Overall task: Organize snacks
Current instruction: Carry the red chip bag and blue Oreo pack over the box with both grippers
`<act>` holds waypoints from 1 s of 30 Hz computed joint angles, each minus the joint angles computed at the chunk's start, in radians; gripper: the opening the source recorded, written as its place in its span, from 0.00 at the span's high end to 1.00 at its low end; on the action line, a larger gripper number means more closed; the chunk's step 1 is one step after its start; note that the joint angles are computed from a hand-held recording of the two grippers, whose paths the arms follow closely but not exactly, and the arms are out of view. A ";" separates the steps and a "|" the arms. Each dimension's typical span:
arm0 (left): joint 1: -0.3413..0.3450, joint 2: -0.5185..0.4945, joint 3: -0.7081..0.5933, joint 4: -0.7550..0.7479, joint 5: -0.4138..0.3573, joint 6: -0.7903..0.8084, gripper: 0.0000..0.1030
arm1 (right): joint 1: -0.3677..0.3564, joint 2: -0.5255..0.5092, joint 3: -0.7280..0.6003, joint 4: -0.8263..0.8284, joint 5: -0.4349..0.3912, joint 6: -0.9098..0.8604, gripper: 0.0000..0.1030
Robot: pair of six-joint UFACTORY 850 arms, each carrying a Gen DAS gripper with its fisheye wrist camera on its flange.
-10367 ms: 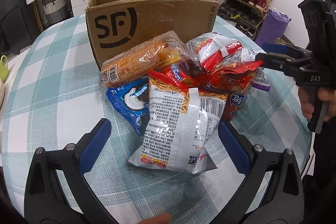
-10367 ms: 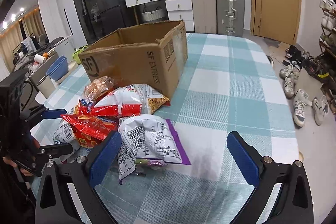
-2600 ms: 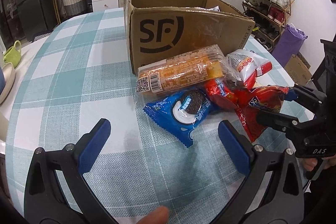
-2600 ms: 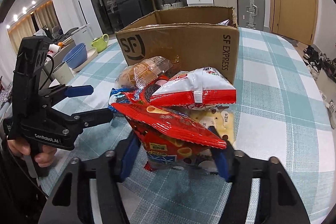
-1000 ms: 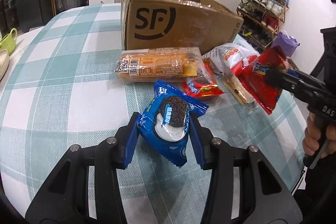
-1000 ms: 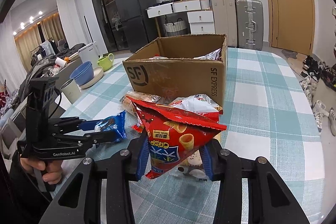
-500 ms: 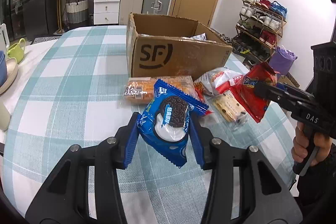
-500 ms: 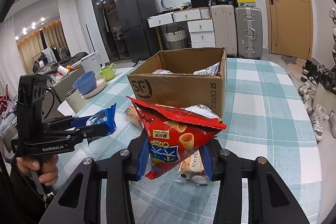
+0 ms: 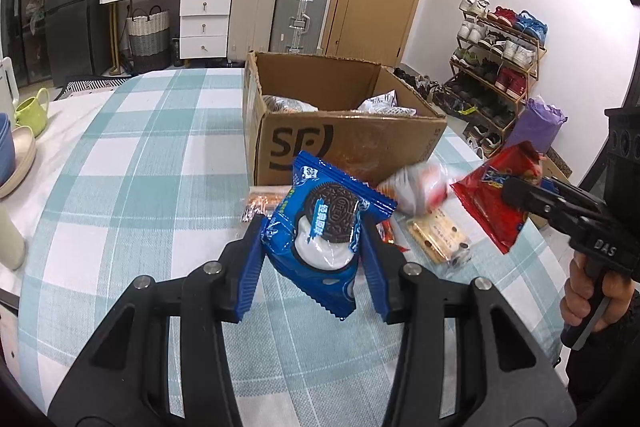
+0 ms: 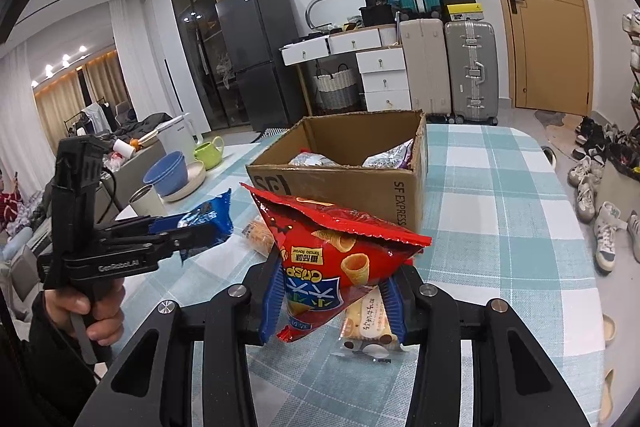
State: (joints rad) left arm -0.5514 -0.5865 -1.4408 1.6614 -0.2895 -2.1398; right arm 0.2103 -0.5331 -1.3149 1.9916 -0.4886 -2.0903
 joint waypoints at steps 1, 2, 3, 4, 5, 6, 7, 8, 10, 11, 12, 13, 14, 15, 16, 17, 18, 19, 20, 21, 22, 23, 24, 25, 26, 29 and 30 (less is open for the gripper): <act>0.001 -0.004 -0.007 -0.011 0.001 0.013 0.59 | 0.001 0.001 -0.001 0.011 0.012 -0.010 0.59; 0.001 -0.006 -0.012 -0.017 0.000 0.019 0.59 | 0.000 0.001 -0.003 0.012 0.018 -0.007 0.59; 0.002 -0.008 -0.017 -0.023 0.004 0.028 0.59 | -0.002 -0.003 -0.010 0.000 0.021 0.011 0.59; 0.003 -0.013 -0.026 -0.035 0.005 0.040 0.59 | -0.002 -0.005 -0.017 -0.002 0.028 0.019 0.59; 0.005 -0.016 -0.033 -0.041 0.006 0.047 0.59 | -0.003 -0.006 -0.021 0.001 0.030 0.020 0.59; 0.006 -0.018 -0.039 -0.049 0.006 0.056 0.59 | -0.004 -0.008 -0.026 -0.002 0.028 0.027 0.59; 0.008 -0.022 -0.048 -0.064 0.009 0.072 0.59 | -0.005 -0.011 -0.036 -0.012 0.027 0.042 0.59; 0.009 -0.024 -0.055 -0.071 0.009 0.080 0.59 | -0.006 -0.015 -0.047 -0.020 0.028 0.053 0.59; 0.013 -0.027 -0.070 -0.093 0.007 0.105 0.59 | -0.005 -0.022 -0.070 -0.039 0.028 0.073 0.59; 0.016 -0.030 -0.079 -0.103 0.006 0.117 0.59 | -0.004 -0.027 -0.084 -0.049 0.029 0.084 0.59; 0.017 -0.031 -0.087 -0.115 0.004 0.131 0.59 | -0.004 -0.032 -0.096 -0.056 0.026 0.092 0.59; 0.019 -0.032 -0.097 -0.128 0.000 0.145 0.59 | -0.004 -0.037 -0.109 -0.066 0.024 0.104 0.58; 0.021 -0.034 -0.105 -0.140 -0.004 0.158 0.59 | -0.003 -0.042 -0.124 -0.078 0.023 0.118 0.59; 0.022 -0.035 -0.115 -0.155 -0.009 0.177 0.59 | -0.002 -0.049 -0.140 -0.086 0.021 0.129 0.59; 0.024 -0.039 -0.126 -0.172 -0.013 0.197 0.59 | -0.001 -0.054 -0.149 -0.092 0.020 0.136 0.59; 0.026 -0.042 -0.138 -0.193 -0.018 0.221 0.59 | 0.000 -0.061 -0.165 -0.106 0.020 0.154 0.59; 0.027 -0.047 -0.151 -0.219 -0.024 0.250 0.59 | 0.001 -0.070 -0.184 -0.124 0.021 0.175 0.58; 0.030 -0.051 -0.164 -0.240 -0.028 0.271 0.59 | 0.002 -0.076 -0.198 -0.132 0.023 0.187 0.58; 0.032 -0.056 -0.176 -0.256 -0.029 0.290 0.59 | 0.004 -0.084 -0.214 -0.149 0.025 0.207 0.58; 0.034 -0.061 -0.189 -0.273 -0.032 0.310 0.59 | 0.004 -0.091 -0.229 -0.166 0.026 0.227 0.58; 0.036 -0.067 -0.205 -0.292 -0.037 0.331 0.59 | 0.006 -0.098 -0.245 -0.177 0.029 0.242 0.59; 0.038 -0.073 -0.220 -0.311 -0.041 0.353 0.59 | 0.007 -0.104 -0.258 -0.190 0.032 0.256 0.59; 0.041 -0.078 -0.234 -0.326 -0.043 0.371 0.59 | 0.008 -0.110 -0.271 -0.202 0.035 0.270 0.59; 0.044 -0.085 -0.248 -0.338 -0.043 0.385 0.59 | 0.009 -0.117 -0.287 -0.214 0.039 0.285 0.58; 0.048 -0.091 -0.261 -0.351 -0.042 0.399 0.59 | 0.009 -0.125 -0.302 -0.231 0.041 0.304 0.58; 0.058 -0.115 -0.309 -0.417 -0.040 0.471 0.59 | 0.013 -0.146 -0.345 -0.274 0.052 0.351 0.59; 0.062 -0.123 -0.325 -0.437 -0.039 0.495 0.59 | 0.014 -0.155 -0.363 -0.297 0.057 0.373 0.59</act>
